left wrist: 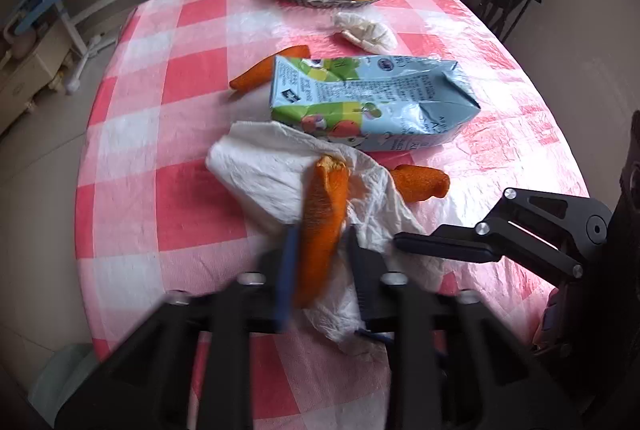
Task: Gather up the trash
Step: 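Hold the peel in the left gripper while the right grasps the white plastic bag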
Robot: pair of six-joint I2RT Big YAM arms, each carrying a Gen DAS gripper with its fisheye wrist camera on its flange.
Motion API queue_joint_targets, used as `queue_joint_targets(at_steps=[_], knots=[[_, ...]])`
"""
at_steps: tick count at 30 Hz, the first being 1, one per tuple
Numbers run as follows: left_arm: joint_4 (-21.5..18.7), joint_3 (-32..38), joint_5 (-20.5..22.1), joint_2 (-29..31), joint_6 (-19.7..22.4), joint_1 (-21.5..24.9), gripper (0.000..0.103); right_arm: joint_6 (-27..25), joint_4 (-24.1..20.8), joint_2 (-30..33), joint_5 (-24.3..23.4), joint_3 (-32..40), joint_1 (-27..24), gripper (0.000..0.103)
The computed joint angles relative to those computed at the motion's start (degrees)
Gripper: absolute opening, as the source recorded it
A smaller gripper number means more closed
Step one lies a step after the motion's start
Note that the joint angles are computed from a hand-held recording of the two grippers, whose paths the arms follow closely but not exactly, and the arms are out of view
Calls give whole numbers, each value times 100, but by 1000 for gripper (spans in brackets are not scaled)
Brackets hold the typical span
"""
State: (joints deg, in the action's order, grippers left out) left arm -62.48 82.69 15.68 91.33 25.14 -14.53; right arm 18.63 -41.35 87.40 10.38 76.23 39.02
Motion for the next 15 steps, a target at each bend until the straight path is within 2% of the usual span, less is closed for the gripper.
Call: queue_joint_targets(at_steps=[2,3,4,5,10,12,13,14,15], knots=[[-12,44,93,-30,-28,65,18,-34,-83,20,82,55,-21,32],[23,92,143,-50,-110,139,17,-25,-112,3,63,53,-41,20],[72,139,175,-57,-227,213,17,-2,-115,-9,-7,45,-67,13],[92,200,225,-49,-345,294,17,9,-108,-45,-114,12,-95,10],[193,540,458,102,-1131,716,17,-359,147,-104,-126,0,30,10],[210,582,509,119,-1260,766,17,-370,165,-24,-101,64,78,25],[211,590,528,116,-1272,765,17,-353,146,55,-38,127,108,54],[207,594,548,111,-1262,750,17,-354,152,107,125,167,148,67],[203,593,567,102,-1247,734,17,-387,177,126,164,181,163,75]])
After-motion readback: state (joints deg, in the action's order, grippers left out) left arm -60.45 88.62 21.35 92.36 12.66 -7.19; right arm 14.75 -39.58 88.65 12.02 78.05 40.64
